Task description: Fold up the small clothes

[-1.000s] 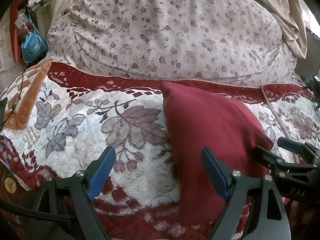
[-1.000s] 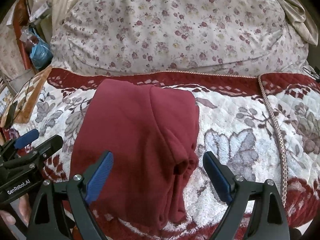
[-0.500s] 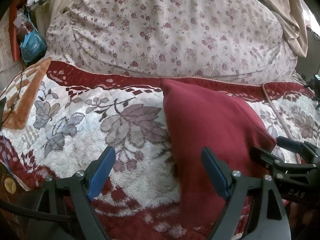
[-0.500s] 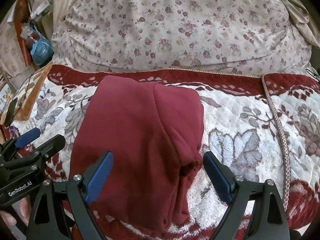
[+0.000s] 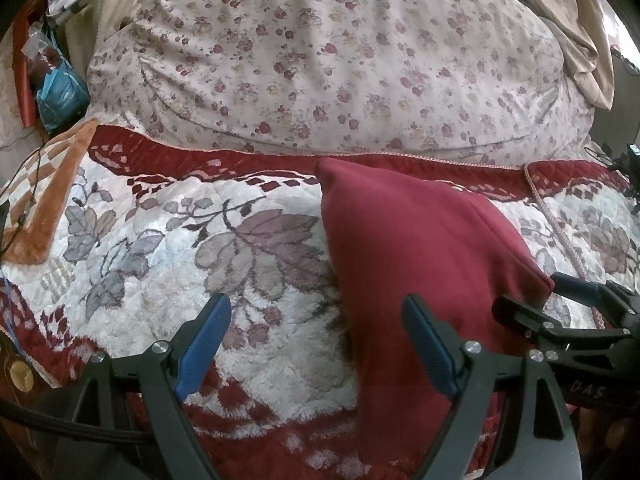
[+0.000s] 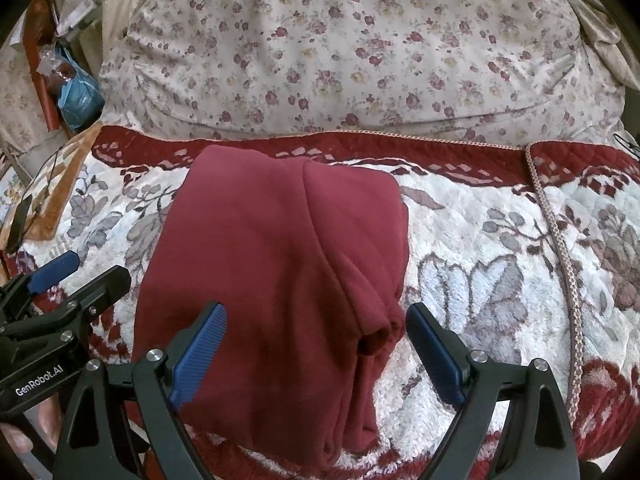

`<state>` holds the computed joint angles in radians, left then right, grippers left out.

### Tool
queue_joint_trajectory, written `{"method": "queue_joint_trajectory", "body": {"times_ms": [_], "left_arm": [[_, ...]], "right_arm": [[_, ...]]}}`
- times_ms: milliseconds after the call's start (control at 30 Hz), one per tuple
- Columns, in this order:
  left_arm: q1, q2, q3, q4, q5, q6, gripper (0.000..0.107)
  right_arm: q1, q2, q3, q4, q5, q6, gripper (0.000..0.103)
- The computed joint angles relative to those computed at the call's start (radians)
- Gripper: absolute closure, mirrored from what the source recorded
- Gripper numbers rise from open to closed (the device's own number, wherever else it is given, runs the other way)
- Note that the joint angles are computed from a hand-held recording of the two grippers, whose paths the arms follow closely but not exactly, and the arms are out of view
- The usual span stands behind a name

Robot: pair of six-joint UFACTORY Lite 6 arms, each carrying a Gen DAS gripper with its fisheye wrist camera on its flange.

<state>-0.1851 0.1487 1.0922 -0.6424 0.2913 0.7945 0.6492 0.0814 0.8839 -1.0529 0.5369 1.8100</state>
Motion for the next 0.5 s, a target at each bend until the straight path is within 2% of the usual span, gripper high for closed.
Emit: {"method": "queue_joint_trajectory", "body": {"times_ms": [500], "left_arm": [[-0.003,0.022,0.024,0.021,0.010,-0.017,0.021]], "right_arm": [[-0.027,0.032,0.026,0.027,-0.031,-0.039,0.009]]}}
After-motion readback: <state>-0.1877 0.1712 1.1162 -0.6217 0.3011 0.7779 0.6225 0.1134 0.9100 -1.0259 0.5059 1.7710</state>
